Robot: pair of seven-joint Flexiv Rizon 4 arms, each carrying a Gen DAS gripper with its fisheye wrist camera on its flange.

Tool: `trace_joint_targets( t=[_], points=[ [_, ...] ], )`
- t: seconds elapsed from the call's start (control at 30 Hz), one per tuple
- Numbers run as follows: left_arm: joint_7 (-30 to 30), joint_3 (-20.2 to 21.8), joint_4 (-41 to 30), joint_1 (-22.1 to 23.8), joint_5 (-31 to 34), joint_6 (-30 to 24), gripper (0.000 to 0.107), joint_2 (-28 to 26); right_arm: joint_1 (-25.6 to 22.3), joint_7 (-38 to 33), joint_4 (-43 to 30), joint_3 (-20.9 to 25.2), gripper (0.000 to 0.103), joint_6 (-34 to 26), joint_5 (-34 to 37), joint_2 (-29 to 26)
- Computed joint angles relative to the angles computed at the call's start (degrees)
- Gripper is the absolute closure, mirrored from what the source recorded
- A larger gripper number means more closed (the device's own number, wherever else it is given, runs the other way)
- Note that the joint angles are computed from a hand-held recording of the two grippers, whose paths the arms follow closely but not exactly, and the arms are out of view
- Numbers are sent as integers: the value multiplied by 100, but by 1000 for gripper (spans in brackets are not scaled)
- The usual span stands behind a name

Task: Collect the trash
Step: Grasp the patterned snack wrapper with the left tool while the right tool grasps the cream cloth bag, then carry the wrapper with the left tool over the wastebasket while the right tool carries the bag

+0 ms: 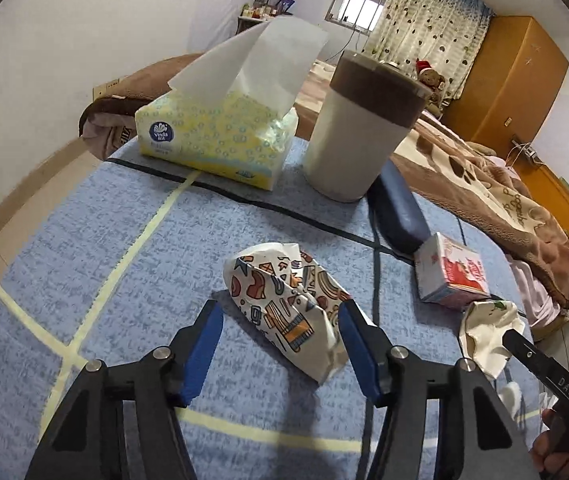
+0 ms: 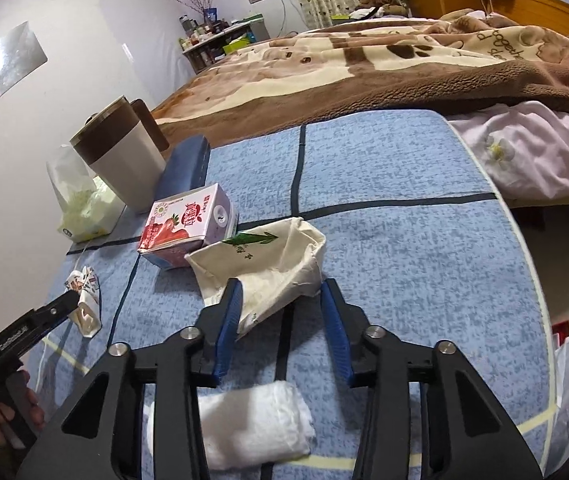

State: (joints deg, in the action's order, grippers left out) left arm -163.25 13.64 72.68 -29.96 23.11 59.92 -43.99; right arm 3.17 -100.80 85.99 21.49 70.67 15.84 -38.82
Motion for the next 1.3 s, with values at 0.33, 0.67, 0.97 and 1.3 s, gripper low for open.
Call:
trace_joint_targets(
  t=[0.33,0.67,0.97,1.3],
  points=[
    [72,-63,-53,122,-246,101,55,-114,2,-36,-129,19,73,-189,38,-79],
    [419,30,-267,1,-180,95,87,-200,-54,-383,-131,143,92,-160,234,-66],
    [375,142,-407,-232,197,-177,90,-153,-159,-692,-29,255,95,-32,474,46],
    [101,135,-355,-489,711,-313,90,82,-426,-1069,86,551,96,149,952,203]
  ],
)
